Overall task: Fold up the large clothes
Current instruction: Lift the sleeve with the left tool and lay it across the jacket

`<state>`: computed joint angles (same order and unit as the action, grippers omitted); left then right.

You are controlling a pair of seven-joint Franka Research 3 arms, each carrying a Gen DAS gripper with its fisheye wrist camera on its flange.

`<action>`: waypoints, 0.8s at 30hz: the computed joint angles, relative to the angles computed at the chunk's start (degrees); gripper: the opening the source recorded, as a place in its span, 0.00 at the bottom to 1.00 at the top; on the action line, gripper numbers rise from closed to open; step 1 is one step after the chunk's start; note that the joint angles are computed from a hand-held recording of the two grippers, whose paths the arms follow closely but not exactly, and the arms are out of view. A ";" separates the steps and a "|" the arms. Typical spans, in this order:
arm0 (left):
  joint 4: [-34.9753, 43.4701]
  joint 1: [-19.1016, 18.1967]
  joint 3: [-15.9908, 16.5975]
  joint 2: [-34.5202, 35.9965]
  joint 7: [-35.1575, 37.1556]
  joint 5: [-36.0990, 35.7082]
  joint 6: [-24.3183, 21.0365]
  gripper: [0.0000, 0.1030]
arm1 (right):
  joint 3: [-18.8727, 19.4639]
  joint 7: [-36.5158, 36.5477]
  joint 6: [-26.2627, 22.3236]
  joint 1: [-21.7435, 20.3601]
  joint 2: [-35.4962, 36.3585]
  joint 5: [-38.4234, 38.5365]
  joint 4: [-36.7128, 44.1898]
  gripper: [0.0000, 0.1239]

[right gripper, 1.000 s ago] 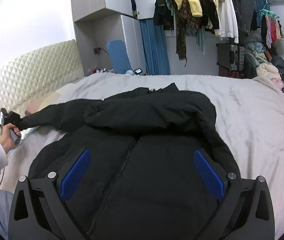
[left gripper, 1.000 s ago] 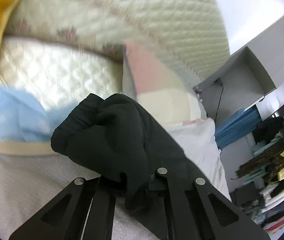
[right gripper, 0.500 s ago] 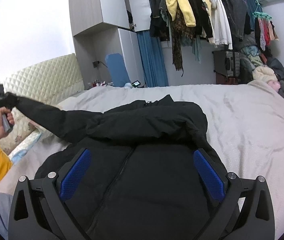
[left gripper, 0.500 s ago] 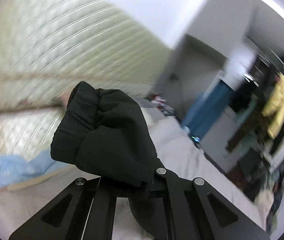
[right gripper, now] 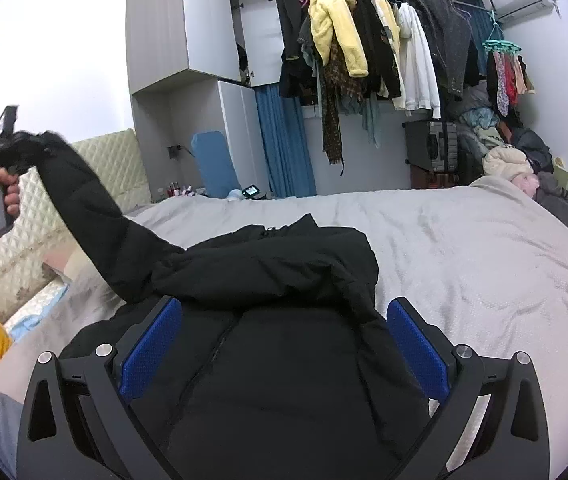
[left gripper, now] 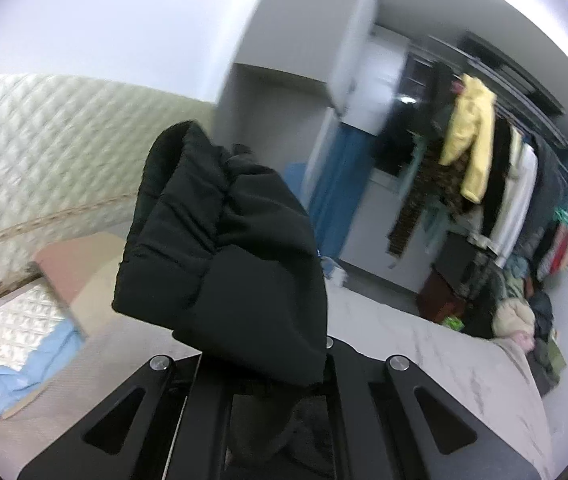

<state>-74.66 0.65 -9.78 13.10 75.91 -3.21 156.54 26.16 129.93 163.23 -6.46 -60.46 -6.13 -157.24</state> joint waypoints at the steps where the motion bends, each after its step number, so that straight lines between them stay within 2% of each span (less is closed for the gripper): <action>1: 0.67 -1.08 -0.30 0.13 -0.58 0.96 -0.58 0.03 | -0.17 -0.04 0.13 0.04 -0.32 -0.04 -0.17 0.83; 6: 5.17 -7.36 -1.35 1.98 -4.94 6.50 -3.06 0.03 | -0.44 -0.09 -0.45 -0.54 -1.78 -0.68 -0.95 0.83; 11: 9.88 -16.05 -1.33 6.20 -8.56 16.35 -5.19 0.04 | -1.62 -0.37 -1.35 -0.16 -4.47 -0.16 -2.51 0.83; 14: 13.75 -20.58 -2.05 10.54 -8.39 19.52 -7.19 0.04 | -1.42 0.22 -1.98 -0.94 -7.47 -0.28 -4.16 0.83; 16: 16.52 -23.37 -2.18 13.65 -7.21 21.00 -8.50 0.04 | -2.00 0.27 -0.81 -0.79 -8.33 0.01 -5.31 0.83; 20: 18.96 -26.97 -2.57 18.51 -8.17 20.01 -7.90 0.04 | -4.05 0.75 1.82 -0.46 -9.07 2.15 -7.71 0.83; 24: 21.54 -28.87 -2.61 23.44 -7.60 19.19 -7.56 0.04 | -5.90 0.97 3.96 -0.95 -10.90 4.61 -10.22 0.83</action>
<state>-53.11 -28.22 -12.39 36.54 68.31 15.97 148.97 20.26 130.90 167.19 -7.41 -71.36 -1.53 -167.47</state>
